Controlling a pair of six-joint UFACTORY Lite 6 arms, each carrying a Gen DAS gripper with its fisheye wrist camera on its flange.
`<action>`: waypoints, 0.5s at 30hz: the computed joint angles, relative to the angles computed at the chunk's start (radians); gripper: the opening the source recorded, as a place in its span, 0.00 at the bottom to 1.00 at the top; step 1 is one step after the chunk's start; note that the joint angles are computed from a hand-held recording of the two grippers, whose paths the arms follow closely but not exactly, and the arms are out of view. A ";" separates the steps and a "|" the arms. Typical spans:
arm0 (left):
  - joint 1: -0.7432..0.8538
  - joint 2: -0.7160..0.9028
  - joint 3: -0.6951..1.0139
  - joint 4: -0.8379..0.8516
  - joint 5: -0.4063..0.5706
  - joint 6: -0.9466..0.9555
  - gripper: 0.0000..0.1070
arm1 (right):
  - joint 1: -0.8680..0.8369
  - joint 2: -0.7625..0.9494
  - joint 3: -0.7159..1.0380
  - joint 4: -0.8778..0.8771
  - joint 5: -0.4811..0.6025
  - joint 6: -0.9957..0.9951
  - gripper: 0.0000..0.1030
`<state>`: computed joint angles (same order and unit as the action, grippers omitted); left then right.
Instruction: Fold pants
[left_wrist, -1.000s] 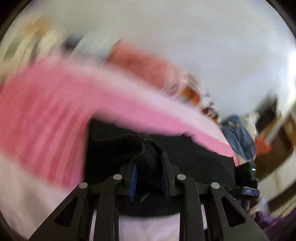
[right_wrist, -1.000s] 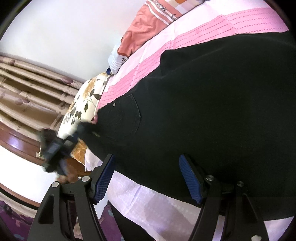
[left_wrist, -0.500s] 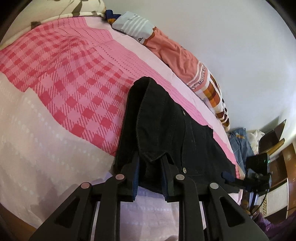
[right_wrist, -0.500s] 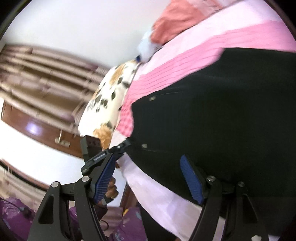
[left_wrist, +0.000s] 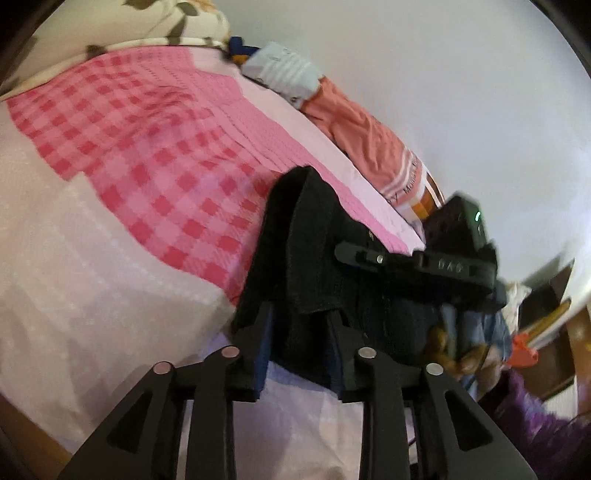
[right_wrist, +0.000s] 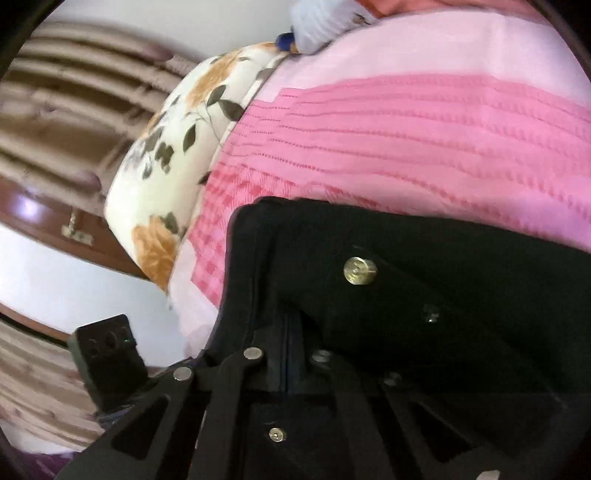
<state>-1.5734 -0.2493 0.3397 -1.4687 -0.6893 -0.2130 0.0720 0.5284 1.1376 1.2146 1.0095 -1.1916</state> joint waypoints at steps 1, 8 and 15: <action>-0.019 -0.017 0.022 -0.102 -0.021 0.091 0.31 | -0.022 0.010 -0.022 0.036 0.024 -0.031 0.00; -0.077 0.106 0.414 -0.490 -0.241 0.778 0.38 | -0.068 0.009 -0.102 0.125 0.072 -0.129 0.00; 0.184 0.180 0.462 -0.312 -0.032 0.788 0.58 | -0.111 0.073 -0.057 0.156 0.178 -0.131 0.05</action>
<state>-1.3892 -0.0689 0.8012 -1.7809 -0.7215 0.5751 -0.0389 0.6011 1.0804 1.3708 1.1877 -1.3224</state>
